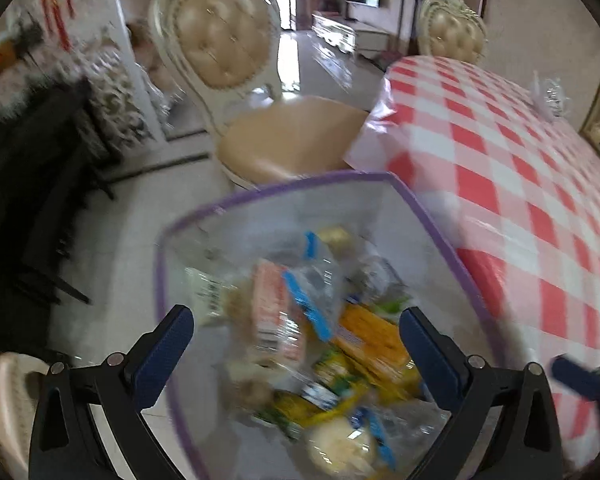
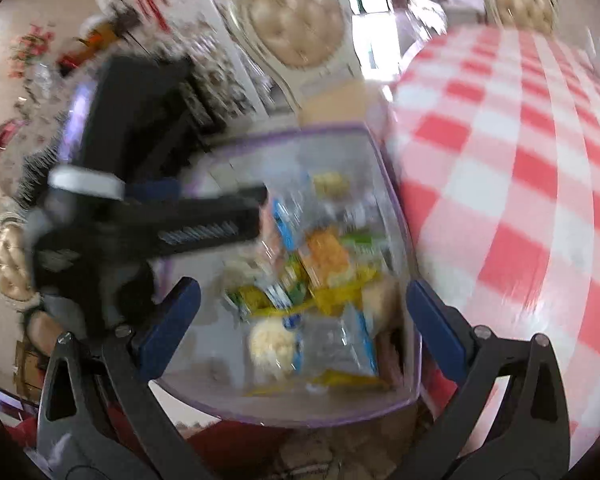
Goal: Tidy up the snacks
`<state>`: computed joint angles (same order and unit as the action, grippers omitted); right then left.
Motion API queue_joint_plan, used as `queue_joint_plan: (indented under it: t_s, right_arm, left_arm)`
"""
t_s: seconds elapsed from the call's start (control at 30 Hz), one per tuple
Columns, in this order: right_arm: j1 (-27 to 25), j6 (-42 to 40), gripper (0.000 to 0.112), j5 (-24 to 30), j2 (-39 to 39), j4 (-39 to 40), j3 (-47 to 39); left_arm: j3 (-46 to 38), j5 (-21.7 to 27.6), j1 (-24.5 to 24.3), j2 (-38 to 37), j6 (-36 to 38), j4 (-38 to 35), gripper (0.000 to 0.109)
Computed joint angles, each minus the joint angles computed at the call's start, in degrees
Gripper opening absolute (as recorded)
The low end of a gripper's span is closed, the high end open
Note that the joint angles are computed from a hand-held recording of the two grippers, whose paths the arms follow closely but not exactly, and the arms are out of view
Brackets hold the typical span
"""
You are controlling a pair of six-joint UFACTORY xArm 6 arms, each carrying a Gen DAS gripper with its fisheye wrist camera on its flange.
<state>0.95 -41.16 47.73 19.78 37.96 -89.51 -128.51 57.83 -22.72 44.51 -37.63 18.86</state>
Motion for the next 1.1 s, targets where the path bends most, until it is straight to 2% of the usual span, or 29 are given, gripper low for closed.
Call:
queue_joint_plan:
  t_s: [0.13,0.23,1.1]
  right_arm:
    - [2.2,8.5,0.103,-0.1,2.5,-14.5,-2.0]
    - [3.1,12.7,0.103,-2.2,2.9,-20.5,-1.3]
    - [3.0,13.8,0.103,-3.3,2.8,-21.0,-0.5]
  left_arm:
    - [-1.1,1.2,0.3,0.6,0.3,-2.6,0.103]
    - [1.1,0.4,0.4,-0.2,-0.5,-3.4,0.103]
    - [-0.6,0.6,0.7,1.6,0.7,-4.3,0.103]
